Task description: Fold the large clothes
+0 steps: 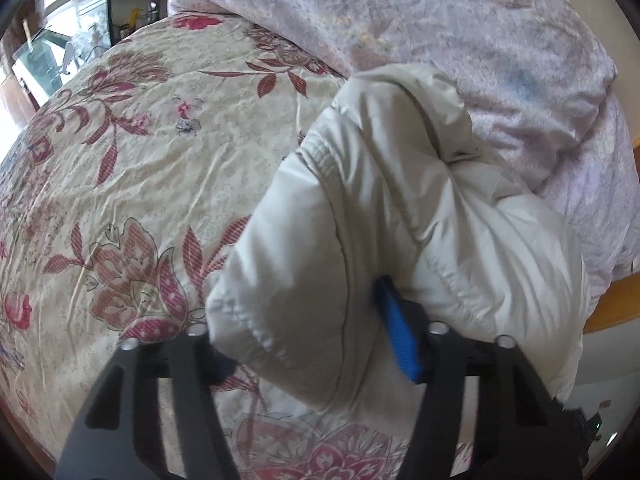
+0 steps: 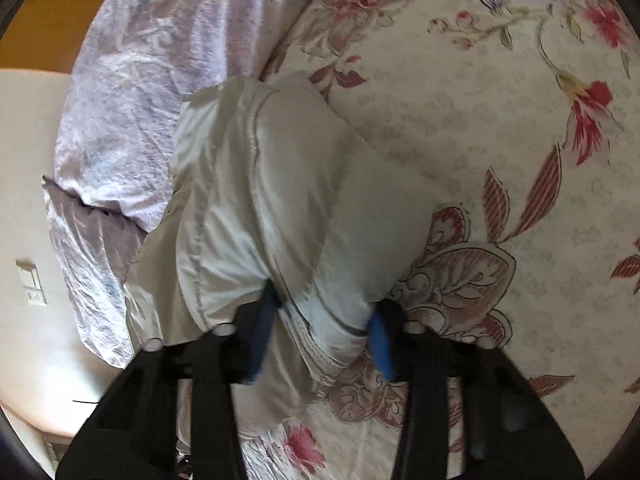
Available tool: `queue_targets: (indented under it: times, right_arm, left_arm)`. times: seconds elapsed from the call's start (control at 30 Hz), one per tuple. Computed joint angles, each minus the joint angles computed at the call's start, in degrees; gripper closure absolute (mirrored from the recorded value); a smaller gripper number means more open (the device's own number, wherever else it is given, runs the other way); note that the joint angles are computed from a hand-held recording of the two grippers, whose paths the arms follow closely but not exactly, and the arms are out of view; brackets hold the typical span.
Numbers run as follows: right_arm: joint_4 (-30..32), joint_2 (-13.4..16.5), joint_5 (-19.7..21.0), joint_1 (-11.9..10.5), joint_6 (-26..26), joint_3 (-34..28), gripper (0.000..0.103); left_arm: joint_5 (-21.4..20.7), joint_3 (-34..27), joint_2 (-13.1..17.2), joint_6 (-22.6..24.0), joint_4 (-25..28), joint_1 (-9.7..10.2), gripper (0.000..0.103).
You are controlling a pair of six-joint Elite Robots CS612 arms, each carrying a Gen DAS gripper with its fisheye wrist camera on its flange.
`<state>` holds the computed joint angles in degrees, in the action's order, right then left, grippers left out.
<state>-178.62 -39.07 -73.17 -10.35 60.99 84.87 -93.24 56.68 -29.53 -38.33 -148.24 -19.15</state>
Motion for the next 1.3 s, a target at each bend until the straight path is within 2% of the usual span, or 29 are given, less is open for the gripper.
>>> queue_targets:
  times: [0.03, 0.13, 0.23, 0.37, 0.53, 0.67, 0.77, 0.83, 0.9, 1.0, 1.1, 1.17, 1.23, 1.3]
  right_arm:
    - [-0.07, -0.34, -0.39, 0.15, -0.37, 0.33, 0.074]
    - [-1.37, -0.61, -0.04, 0.14, 0.56, 0.81, 0.081]
    - [-2.37, -1.16, 0.04, 0.11, 0.48, 1.68, 0.085]
    - [-4.41, -1.71, 1.20, 0.02, 1.51, 2.73, 0.087]
    - [-4.97, -2.96, 2.84, 0.14, 1.09, 4.93, 0.087]
    - [-4.12, -4.72, 4.33, 0.28, -0.61, 8.17, 0.087]
    - [-2.49, -5.88, 4.01, 0.59, -2.30, 9.62, 0.086]
    - [2.29, -6.99, 1.48, 1.08, -6.32, 9.50, 0.080]
    - [6.94, -7.82, -1.69, 1.55, -9.43, 8.83, 0.064]
    - [12.33, -9.05, -8.83, 2.48, -12.91, 7.86, 0.050]
    - [14.66, -9.57, -14.40, 3.22, -14.50, 6.77, 0.048]
    - [16.42, -9.63, -17.69, 3.71, -15.30, 5.73, 0.048]
    - [18.79, -9.61, -23.21, 4.52, -16.30, 4.19, 0.048]
    - [19.24, -9.75, -26.81, 4.89, -17.40, 3.68, 0.048]
  left_arm:
    - [-0.25, 0.26, -0.01, -0.78, -0.95, 0.08, 0.062]
    - [0.13, 1.12, -0.39, -0.51, -2.88, 0.00, 0.078]
    - [1.60, 2.56, -1.18, 1.44, -4.53, -0.37, 0.084]
    - [2.99, 5.10, -2.63, 3.05, -7.37, -0.63, 0.087]
    - [2.73, 8.95, -5.22, 3.88, -9.27, -0.41, 0.088]
    - [1.54, 12.83, -7.44, 3.85, -10.08, -0.01, 0.088]
    - [1.66, 15.50, -8.82, 4.81, -10.54, -0.01, 0.087]
    - [2.49, 16.23, -9.17, 6.27, -10.03, -0.24, 0.084]
    - [3.57, 16.23, -9.22, 7.16, -9.24, -0.45, 0.080]
    - [5.23, 15.75, -9.16, 7.99, -7.38, -0.70, 0.071]
    - [6.50, 15.49, -9.06, 8.70, -6.47, -0.87, 0.065]
    - [7.48, 15.48, -9.11, 8.98, -5.89, -0.99, 0.058]
    - [8.50, 15.35, -9.14, 9.03, -4.89, -1.08, 0.048]
    - [8.71, 15.29, -9.20, 9.06, -4.11, -1.03, 0.042]
